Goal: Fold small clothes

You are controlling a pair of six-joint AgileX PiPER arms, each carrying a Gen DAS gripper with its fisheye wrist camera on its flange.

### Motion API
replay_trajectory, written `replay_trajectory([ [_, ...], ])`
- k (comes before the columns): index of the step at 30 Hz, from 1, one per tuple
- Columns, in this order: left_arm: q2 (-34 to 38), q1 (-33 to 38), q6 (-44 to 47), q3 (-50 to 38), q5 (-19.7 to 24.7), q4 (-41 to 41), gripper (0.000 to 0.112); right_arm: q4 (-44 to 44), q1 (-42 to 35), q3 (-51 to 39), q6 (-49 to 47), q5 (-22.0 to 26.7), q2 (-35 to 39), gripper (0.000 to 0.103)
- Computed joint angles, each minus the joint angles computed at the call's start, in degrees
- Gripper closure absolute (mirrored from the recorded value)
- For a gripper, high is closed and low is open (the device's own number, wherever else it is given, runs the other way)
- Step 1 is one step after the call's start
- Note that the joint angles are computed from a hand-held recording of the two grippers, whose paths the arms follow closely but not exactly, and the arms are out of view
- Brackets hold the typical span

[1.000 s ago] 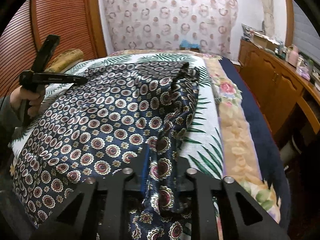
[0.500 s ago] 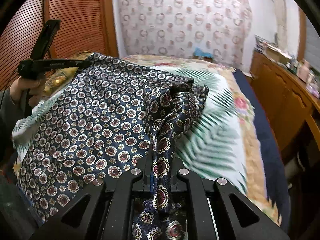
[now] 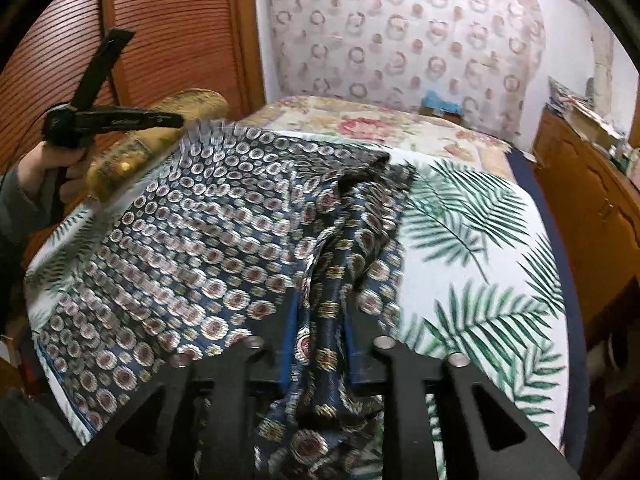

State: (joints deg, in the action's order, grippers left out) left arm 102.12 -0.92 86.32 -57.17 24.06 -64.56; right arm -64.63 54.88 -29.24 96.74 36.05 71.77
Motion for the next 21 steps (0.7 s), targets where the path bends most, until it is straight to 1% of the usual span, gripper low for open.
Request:
replay_trajectory([
  [2, -0.85, 1.29, 5.18, 2.40, 1.47, -4.60, 0.077, 1.01, -0.18, -0.15, -0.37, 1.40, -0.10, 0.061],
  [3, -1.59, 1.93, 7.77, 3.99, 2.39, -6.70, 0.070, 2.10, 0.01, -0.44, -1.49, 2.68, -1.05, 0.061],
  [4, -2.13, 2.43, 9.00, 5.06, 3.54, -7.36, 0.069, 2.52, 0.03, -0.29, -2.14, 3.34, -2.29, 0.061],
  [5, -2.63, 2.85, 10.15, 6.12, 4.07, -8.08, 0.063, 2.72, 0.39, -0.11, -2.29, 4.11, -3.52, 0.061],
  [6, -3.26, 3.53, 11.99, 7.69, 4.85, -9.38, 0.053, 3.27, 0.09, -0.25, -3.33, 4.62, -4.91, 0.061],
  [8, -4.54, 5.00, 14.97, 10.17, 7.09, -11.29, 0.042, 3.46, -1.72, -1.13, -5.45, 4.01, -5.41, 0.061],
  [10, -5.64, 6.94, 17.21, 12.72, 9.80, -12.66, 0.039, 3.25, -4.32, -2.24, -7.89, 1.61, -4.99, 0.061],
  [11, -6.30, 7.59, 18.21, 14.06, 10.47, -13.40, 0.039, 3.58, -6.81, -3.33, -9.95, -1.13, -3.87, 0.061],
  [12, -7.21, 8.44, 20.45, 16.09, 10.94, -15.13, 0.038, 4.50, -9.81, -4.74, -12.76, -4.36, -2.24, 0.061],
  [13, -8.07, 9.21, 22.64, 17.91, 11.19, -16.71, 0.038, 5.93, -12.29, -6.45, -15.73, -6.58, -0.33, 0.061],
  [16, -9.68, 11.44, 26.49, 21.90, 12.38, -18.49, 0.038, 9.07, -18.29, -11.20, -22.11, -11.00, 5.86, 0.062],
  [17, -9.90, 11.90, 27.01, 22.68, 12.70, -18.54, 0.038, 10.88, -20.18, -12.56, -24.53, -12.52, 7.56, 0.068],
  [19, -10.25, 12.95, 28.20, 24.24, 12.88, -18.37, 0.038, 14.14, -22.89, -15.35, -28.41, -15.02, 11.41, 0.069],
  [20, -10.47, 13.29, 28.77, 24.95, 12.91, -18.38, 0.038, 17.31, -24.15, -16.98, -32.13, -15.77, 13.08, 0.073],
  [21, -10.76, 13.71, 29.51, 25.83, 12.96, -18.43, 0.038, 20.44, -25.24, -18.31, -35.78, -16.67, 14.99, 0.080],
])
